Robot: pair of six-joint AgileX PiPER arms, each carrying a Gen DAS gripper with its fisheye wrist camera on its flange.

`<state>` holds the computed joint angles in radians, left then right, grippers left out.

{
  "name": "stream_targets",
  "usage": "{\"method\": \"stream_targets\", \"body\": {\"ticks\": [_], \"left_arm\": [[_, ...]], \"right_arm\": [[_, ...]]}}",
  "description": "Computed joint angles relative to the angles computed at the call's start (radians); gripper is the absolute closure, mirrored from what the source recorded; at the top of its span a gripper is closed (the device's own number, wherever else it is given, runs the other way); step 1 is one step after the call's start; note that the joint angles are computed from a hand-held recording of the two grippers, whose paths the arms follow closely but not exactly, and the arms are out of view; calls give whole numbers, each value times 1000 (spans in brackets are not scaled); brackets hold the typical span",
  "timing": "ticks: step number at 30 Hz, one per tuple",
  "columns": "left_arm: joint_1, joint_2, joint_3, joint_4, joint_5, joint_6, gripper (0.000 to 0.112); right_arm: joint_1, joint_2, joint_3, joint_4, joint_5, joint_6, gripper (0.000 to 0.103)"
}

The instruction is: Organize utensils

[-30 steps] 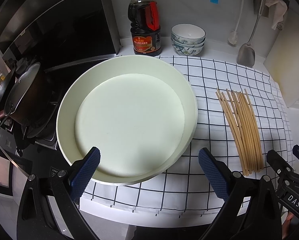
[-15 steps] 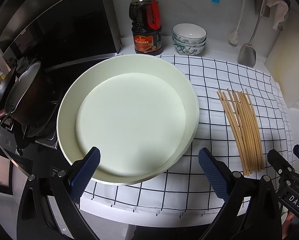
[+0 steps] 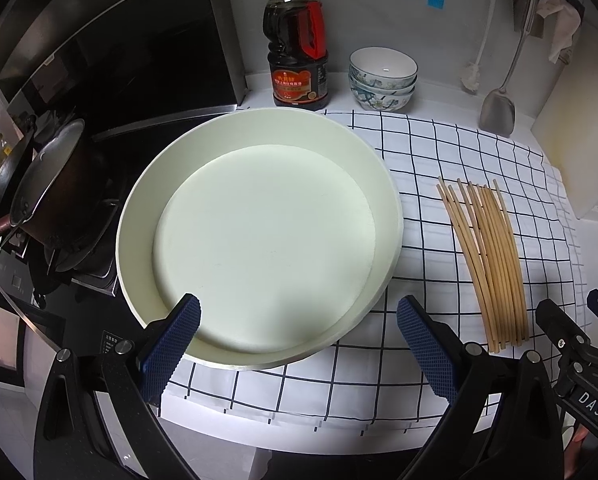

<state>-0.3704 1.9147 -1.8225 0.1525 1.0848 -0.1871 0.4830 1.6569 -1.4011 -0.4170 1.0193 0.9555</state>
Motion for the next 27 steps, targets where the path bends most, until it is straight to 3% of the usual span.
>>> {"method": "stream_targets", "body": {"ticks": [27], "left_arm": [[-4, 11, -8, -10, 5, 5, 16]], "right_arm": [[0, 7, 12, -8, -13, 12, 9]]}}
